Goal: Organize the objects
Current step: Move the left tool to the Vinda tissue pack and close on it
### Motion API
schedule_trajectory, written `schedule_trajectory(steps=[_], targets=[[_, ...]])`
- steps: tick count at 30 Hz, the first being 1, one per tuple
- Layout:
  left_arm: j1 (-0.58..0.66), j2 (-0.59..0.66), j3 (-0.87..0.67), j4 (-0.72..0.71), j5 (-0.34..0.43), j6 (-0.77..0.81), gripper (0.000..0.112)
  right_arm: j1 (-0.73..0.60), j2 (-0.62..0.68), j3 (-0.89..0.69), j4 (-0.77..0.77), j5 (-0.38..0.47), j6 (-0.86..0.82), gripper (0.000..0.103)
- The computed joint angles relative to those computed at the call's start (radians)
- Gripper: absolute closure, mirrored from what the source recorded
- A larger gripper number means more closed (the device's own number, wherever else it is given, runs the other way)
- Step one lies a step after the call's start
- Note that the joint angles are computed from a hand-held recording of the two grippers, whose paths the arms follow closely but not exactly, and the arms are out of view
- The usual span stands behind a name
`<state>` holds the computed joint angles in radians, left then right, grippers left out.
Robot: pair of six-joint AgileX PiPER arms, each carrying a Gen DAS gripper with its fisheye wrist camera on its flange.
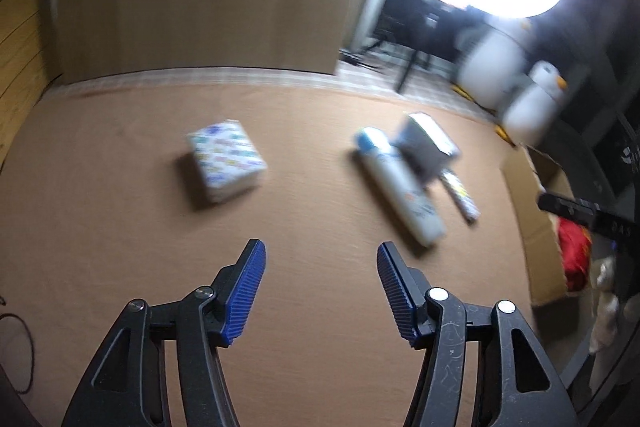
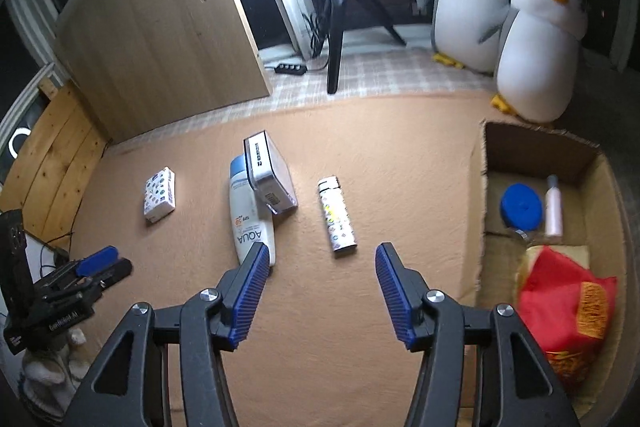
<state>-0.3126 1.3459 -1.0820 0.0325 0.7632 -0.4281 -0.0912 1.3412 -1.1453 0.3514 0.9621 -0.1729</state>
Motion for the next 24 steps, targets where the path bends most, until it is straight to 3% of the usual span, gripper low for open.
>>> schedule_trajectory(steps=[8, 12, 17, 24], targets=[[0.243, 0.159, -0.158, -0.068, 0.004, 0.134, 0.047, 0.028, 0.038, 0.002, -0.002, 0.007, 0.041, 0.052], [0.281, 0.313, -0.315, -0.045, 0.035, 0.139, 0.047, 0.031, 0.028, 0.007, -0.003, 0.014, 0.049, 0.052], [0.346, 0.51, -0.516, -0.125, 0.093, 0.188, 0.047, 0.016, 0.014, 0.01, -0.005, 0.031, 0.054, 0.052], [0.373, 0.658, -0.661, -0.175, 0.166, 0.246, 0.048, -0.006, 0.032, 0.003, -0.021, 0.045, 0.059, 0.052]])
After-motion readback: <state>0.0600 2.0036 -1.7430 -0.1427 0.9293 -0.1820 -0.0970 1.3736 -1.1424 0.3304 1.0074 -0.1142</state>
